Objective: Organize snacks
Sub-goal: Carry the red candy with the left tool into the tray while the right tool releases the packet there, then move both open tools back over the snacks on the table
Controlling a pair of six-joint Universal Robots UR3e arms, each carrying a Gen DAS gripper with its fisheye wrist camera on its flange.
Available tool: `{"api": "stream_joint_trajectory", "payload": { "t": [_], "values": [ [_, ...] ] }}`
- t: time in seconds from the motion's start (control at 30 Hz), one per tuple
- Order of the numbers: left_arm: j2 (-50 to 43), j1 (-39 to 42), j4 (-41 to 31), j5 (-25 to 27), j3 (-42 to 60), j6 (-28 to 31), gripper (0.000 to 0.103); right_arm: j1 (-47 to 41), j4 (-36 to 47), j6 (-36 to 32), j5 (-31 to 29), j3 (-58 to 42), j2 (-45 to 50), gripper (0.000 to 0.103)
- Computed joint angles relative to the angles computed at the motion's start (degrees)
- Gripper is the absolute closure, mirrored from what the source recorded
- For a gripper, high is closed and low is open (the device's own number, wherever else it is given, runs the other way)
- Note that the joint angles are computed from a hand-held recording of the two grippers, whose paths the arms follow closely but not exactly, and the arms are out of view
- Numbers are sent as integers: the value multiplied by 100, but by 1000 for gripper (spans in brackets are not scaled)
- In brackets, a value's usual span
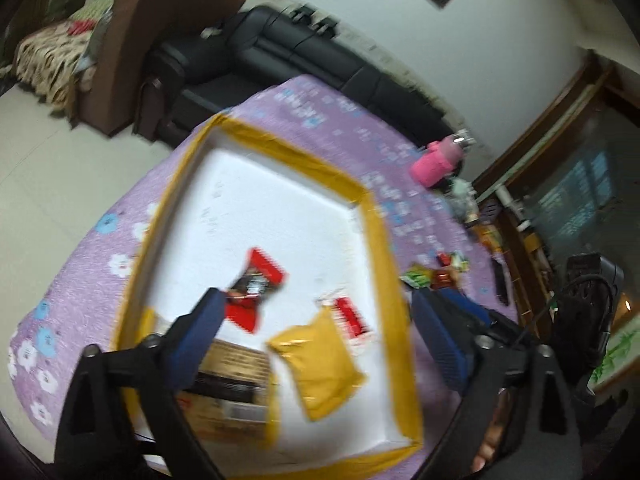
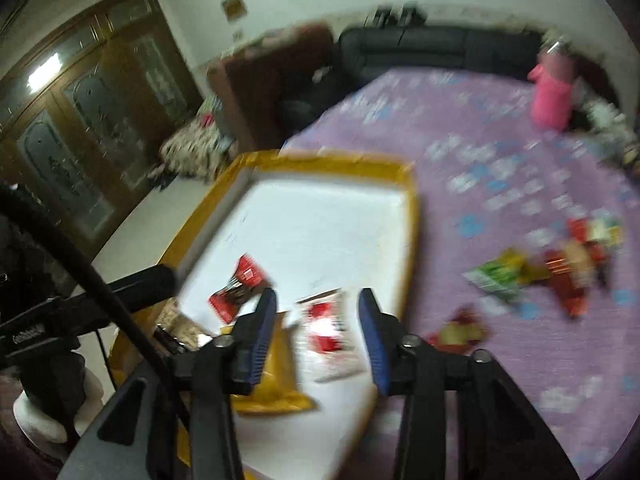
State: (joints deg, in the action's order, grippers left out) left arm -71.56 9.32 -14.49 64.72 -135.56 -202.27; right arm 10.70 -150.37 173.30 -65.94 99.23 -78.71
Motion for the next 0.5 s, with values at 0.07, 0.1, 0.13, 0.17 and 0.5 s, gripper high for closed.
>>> {"api": "stream_joint_trajectory", "payload": {
  "t": [0.07, 0.1, 0.13, 0.17, 0.5],
  "values": [
    [-211, -208, 482, -177, -51, -308, 6, -306, -840, -96, -210, 863, -668, 35],
    [-453, -383, 933, -319, -74, -568, 6, -453, -1284, -137, -336, 1265, -940, 26],
    [-708, -623, 1208, -281, 30, -790, 6, -695, -1883, -208, -425, 1780, -1234, 22],
    [-932, -902, 1353, -137, 177, -955, 6, -904, -2214, -268, -408, 2064, -1377, 21],
    [-2813, -2900, 157, 1055, 2616, -1027, 7, -3065, -845, -1310, 549, 2799, -2091, 23]
  ]
}}
